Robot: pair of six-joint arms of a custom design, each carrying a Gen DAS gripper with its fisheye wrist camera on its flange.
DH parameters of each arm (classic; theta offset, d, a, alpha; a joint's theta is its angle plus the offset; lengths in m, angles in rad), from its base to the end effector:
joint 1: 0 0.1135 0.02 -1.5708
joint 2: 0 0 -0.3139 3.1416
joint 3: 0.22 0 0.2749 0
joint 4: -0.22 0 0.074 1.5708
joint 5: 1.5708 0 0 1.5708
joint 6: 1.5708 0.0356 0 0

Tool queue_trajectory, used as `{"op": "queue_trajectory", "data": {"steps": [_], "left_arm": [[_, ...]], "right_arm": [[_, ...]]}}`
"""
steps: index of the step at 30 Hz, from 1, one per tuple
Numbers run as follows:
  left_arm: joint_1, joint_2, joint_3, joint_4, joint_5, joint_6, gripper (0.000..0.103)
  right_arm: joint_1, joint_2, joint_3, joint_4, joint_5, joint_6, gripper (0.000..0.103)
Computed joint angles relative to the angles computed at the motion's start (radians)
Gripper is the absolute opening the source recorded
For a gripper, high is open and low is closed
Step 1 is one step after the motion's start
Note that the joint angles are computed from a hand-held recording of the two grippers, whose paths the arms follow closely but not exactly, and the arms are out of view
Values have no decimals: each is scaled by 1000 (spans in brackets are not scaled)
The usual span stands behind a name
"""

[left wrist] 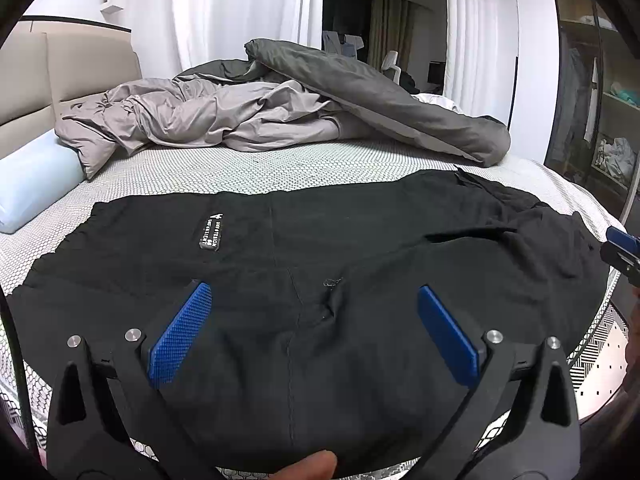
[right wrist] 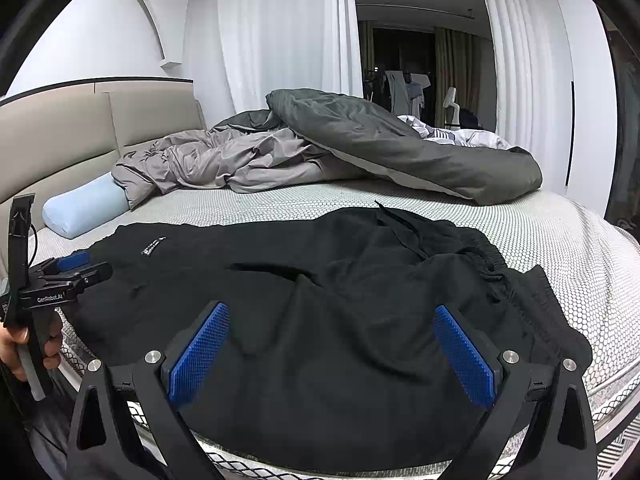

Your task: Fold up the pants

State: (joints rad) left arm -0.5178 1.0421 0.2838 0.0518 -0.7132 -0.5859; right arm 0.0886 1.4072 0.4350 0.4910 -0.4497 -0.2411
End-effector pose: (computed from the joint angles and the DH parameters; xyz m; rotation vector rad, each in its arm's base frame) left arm 0.1631 -0.0661 0.1781 -0.4233 2.0443 0.1552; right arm 0.2612 0.0387 0.1863 -0.6017 1.9277 0.3638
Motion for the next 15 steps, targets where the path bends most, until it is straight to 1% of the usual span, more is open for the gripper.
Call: {"op": "queue_trajectory", "data": {"steps": [5,8,15], "left_arm": [[0,0,1,0,1,8,102],[-13,21,9,-4,-23,4,102],[-22,30,9,10,-23,13,102]], "right_arm": [[5,6,-1,11,6,4,103],[3,15,2,15,6,5,103],[0,16,3,12,1,3,103]]}}
